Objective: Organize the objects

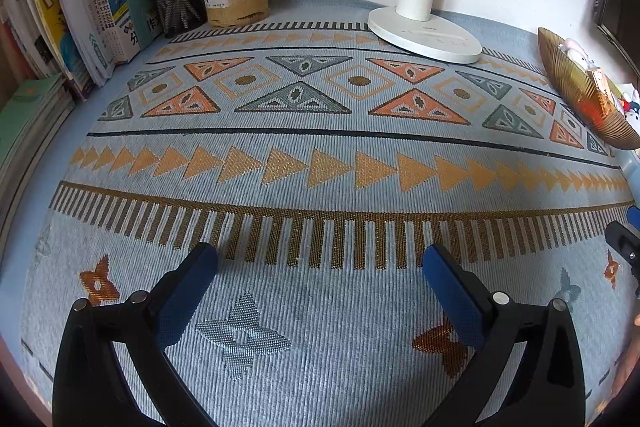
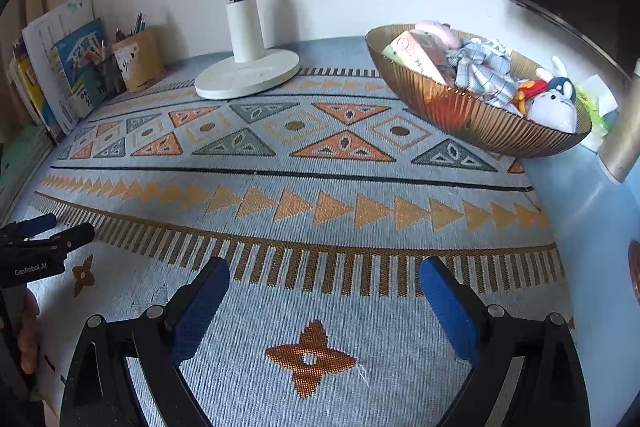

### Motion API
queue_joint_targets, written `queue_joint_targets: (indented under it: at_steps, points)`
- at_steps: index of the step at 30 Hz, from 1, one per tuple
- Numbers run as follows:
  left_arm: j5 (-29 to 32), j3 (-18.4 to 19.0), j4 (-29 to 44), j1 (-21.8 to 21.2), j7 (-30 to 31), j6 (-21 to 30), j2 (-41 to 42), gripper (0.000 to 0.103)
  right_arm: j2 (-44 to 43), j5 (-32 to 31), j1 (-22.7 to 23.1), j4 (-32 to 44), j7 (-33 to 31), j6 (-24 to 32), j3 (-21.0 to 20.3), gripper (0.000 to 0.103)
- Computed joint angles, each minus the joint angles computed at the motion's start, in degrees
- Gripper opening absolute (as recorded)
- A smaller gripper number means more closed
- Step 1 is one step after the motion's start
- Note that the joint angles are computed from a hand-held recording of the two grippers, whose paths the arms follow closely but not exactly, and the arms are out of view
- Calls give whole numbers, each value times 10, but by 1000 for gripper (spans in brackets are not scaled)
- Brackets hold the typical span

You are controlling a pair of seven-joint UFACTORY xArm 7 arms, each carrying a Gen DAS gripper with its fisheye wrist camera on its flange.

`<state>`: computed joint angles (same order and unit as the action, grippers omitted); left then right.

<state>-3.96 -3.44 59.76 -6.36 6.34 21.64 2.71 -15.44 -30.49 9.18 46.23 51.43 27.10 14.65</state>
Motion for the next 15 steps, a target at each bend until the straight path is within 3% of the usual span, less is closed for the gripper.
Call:
queue_joint_targets:
  at_steps: [4,8,15]
  points:
    - [1,0,-1,0,-1,-1,-1,103,0,-6,-1,2,8,6,3,96]
    - [0,0,-1,0,0,-1,-1,103,8,43,14,0,-32,-6,-19,96]
    - [0,0,-2,0,-1,-1,-2,103,4,46,4,-3,-28,-9,-11,96]
